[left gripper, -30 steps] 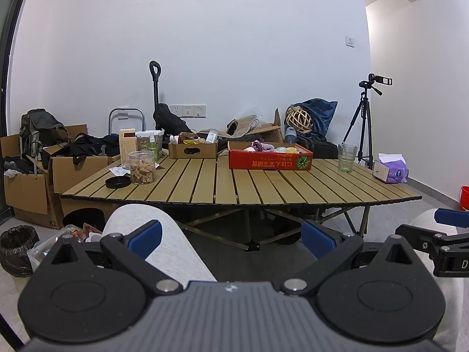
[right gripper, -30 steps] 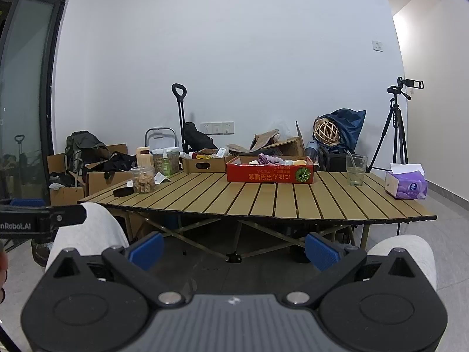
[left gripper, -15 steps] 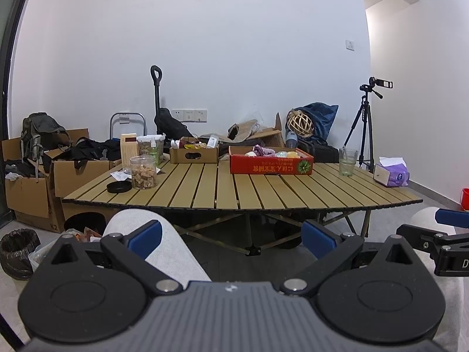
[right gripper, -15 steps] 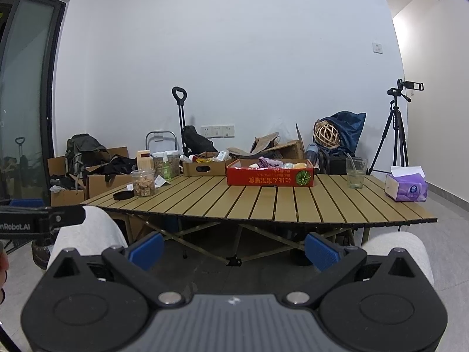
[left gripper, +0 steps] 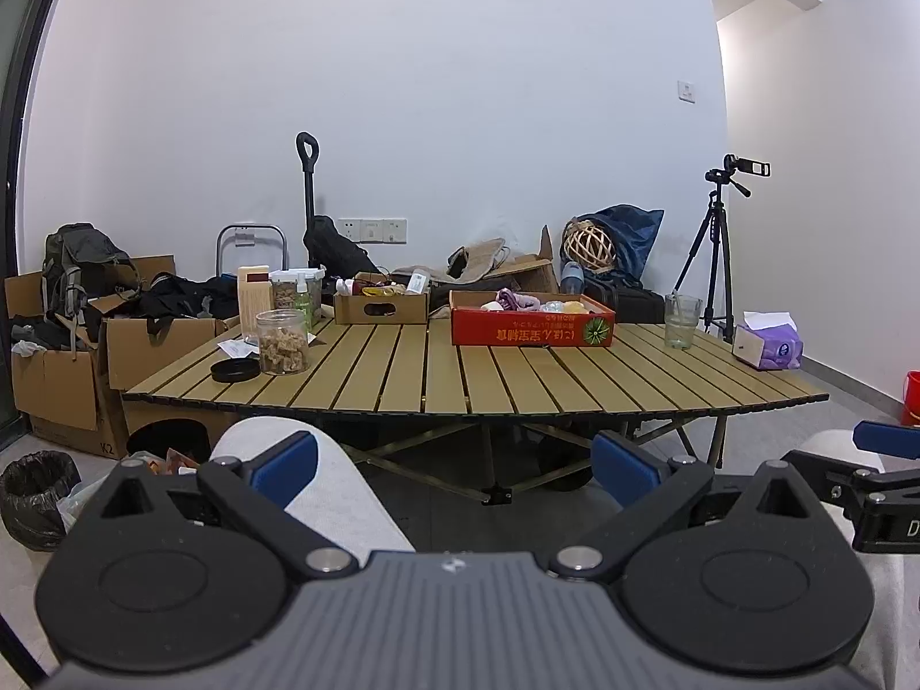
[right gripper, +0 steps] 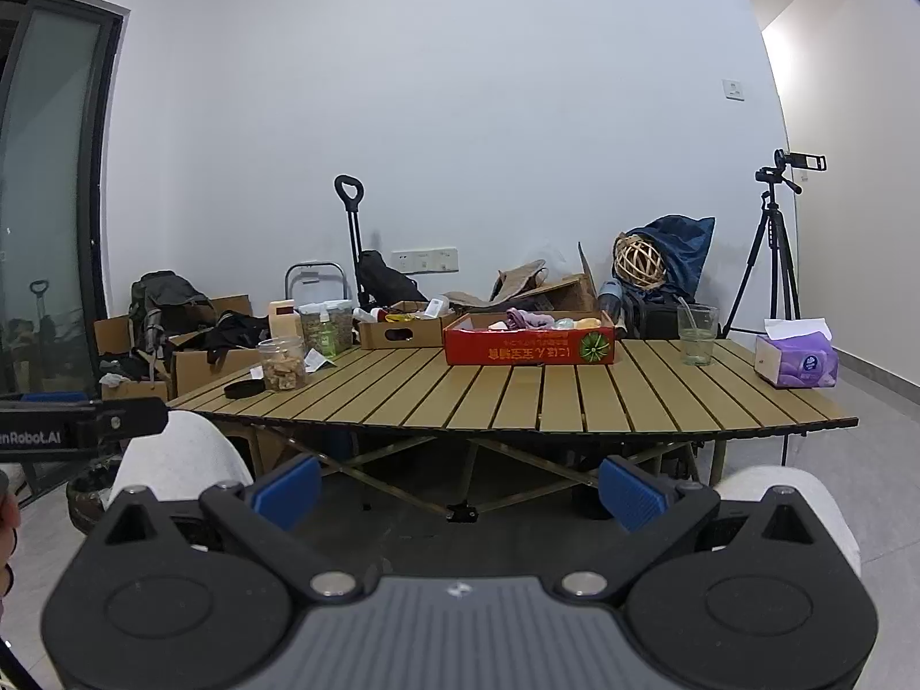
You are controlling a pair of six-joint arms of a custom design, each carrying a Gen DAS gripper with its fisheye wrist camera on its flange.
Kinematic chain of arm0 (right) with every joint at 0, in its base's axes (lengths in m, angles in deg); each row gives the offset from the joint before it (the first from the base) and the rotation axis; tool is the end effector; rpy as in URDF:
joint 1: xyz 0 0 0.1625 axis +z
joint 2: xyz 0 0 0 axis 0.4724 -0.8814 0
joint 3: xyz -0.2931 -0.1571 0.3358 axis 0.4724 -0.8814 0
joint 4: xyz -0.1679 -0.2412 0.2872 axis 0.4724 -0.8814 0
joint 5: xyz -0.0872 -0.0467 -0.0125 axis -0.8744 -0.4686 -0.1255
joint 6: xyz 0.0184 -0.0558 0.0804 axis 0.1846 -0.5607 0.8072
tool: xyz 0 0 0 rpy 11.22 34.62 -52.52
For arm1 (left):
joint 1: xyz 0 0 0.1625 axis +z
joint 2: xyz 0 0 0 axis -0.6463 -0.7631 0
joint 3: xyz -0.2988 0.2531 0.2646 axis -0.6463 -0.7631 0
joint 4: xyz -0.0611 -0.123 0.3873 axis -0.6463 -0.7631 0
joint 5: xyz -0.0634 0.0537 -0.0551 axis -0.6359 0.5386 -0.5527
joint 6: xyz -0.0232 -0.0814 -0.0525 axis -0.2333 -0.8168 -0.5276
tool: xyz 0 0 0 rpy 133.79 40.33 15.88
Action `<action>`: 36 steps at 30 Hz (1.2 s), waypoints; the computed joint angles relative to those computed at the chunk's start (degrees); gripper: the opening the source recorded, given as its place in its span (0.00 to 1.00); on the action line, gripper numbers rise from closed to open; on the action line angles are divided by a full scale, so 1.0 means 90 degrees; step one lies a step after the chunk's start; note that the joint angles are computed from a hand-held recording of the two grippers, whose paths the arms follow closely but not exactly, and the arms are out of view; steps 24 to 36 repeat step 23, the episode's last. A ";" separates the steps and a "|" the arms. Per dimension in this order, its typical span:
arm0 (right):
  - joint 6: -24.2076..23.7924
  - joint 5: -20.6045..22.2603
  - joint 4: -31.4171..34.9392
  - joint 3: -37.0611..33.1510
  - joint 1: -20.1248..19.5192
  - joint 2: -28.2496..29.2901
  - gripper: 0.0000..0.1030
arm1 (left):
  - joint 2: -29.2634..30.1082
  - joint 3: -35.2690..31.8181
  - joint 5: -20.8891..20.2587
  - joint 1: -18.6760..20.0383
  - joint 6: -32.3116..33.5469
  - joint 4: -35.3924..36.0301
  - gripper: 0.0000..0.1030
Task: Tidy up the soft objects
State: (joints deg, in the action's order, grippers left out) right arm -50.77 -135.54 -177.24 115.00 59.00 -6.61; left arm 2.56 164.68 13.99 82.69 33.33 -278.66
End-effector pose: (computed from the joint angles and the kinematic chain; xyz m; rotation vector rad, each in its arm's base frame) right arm 0.1183 -0.6220 0.2362 1.0336 -2.2262 1.4059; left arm -0.2797 -0.5583 0.1273 0.4386 1.8647 -1.5025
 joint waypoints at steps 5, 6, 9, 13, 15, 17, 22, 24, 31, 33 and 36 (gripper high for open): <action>-0.0022 -0.0029 0.0112 0.0030 -0.0016 -0.0012 1.00 | -0.0020 0.0062 0.0033 0.0002 -0.0147 0.0082 1.00; -0.0025 -0.0037 0.0125 0.0034 -0.0015 -0.0018 1.00 | -0.0035 0.0070 0.0021 0.0008 -0.0154 0.0105 1.00; -0.0024 -0.0028 0.0143 0.0037 -0.0015 -0.0020 1.00 | -0.0040 0.0068 0.0003 0.0016 -0.0152 0.0119 1.00; -0.0032 -0.0022 0.0118 0.0042 -0.0010 -0.0015 1.00 | -0.0029 0.0059 0.0005 0.0013 -0.0138 0.0114 1.00; -0.0002 -0.0024 0.0100 0.0063 -0.0014 -0.0015 1.00 | -0.0031 0.0085 0.0002 0.0014 -0.0164 0.0127 1.00; -0.0005 -0.0034 0.0115 0.0084 -0.0025 -0.0015 1.00 | -0.0029 0.0120 0.0012 0.0010 -0.0204 0.0135 1.00; -0.0022 -0.0067 0.0137 0.0080 -0.0011 0.0010 1.00 | -0.0045 0.0216 -0.0133 0.0013 -0.0181 0.0074 1.00; -0.0027 -0.0059 0.0140 0.0079 -0.0015 0.0009 1.00 | -0.0019 0.0207 -0.0140 -0.0001 -0.0117 -0.0016 1.00; -0.0027 -0.0059 0.0140 0.0079 -0.0015 0.0009 1.00 | -0.0019 0.0207 -0.0140 -0.0001 -0.0117 -0.0016 1.00; -0.0027 -0.0059 0.0140 0.0079 -0.0015 0.0009 1.00 | -0.0019 0.0207 -0.0140 -0.0001 -0.0117 -0.0016 1.00; -0.0027 -0.0059 0.0140 0.0079 -0.0015 0.0009 1.00 | -0.0019 0.0207 -0.0140 -0.0001 -0.0117 -0.0016 1.00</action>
